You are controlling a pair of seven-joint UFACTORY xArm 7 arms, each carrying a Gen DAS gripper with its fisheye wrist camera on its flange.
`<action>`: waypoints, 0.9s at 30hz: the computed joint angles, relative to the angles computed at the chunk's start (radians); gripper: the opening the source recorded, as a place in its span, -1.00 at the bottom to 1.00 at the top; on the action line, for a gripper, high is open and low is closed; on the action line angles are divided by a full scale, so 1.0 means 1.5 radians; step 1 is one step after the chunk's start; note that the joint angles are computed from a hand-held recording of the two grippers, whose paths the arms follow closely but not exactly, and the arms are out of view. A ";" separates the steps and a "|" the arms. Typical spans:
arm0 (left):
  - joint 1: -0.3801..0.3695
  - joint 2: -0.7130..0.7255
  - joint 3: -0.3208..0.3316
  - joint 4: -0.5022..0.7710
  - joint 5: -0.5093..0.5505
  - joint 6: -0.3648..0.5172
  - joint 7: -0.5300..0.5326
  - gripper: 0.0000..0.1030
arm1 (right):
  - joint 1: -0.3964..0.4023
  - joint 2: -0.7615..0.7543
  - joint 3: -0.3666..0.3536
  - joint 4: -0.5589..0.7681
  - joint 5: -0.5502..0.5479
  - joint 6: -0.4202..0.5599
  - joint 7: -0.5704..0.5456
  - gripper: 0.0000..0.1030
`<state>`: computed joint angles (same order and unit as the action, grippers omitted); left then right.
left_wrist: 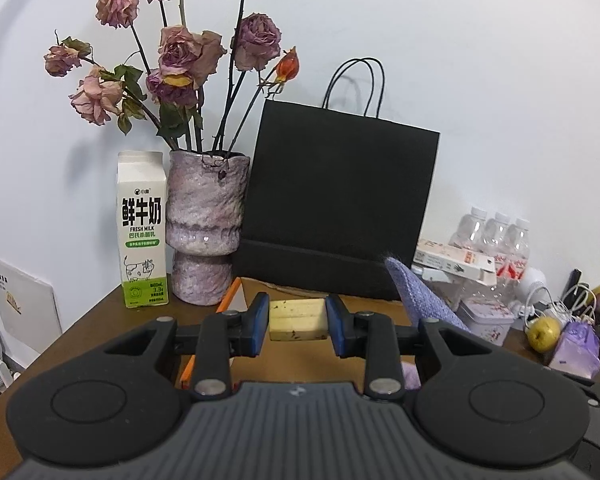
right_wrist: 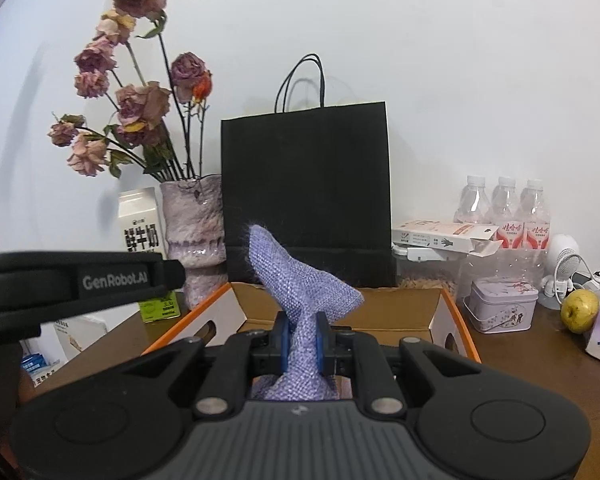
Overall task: Organize objects
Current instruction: 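Carry sponge and pouch with both tools over the red box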
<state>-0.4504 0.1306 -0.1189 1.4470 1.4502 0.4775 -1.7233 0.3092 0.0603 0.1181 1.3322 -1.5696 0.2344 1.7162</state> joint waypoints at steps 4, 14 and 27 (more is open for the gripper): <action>0.001 0.028 0.008 0.033 -0.014 -0.001 0.015 -0.38 | 0.001 0.032 -0.007 0.034 0.033 0.002 -0.030 -0.78; -0.019 0.104 0.051 0.122 -0.078 -0.012 0.082 -0.38 | 0.029 0.111 -0.053 0.118 0.117 -0.002 -0.105 -0.78; -0.060 0.206 0.123 0.227 -0.182 -0.030 0.172 -0.38 | 0.073 0.188 -0.121 0.187 0.274 -0.001 -0.252 -0.78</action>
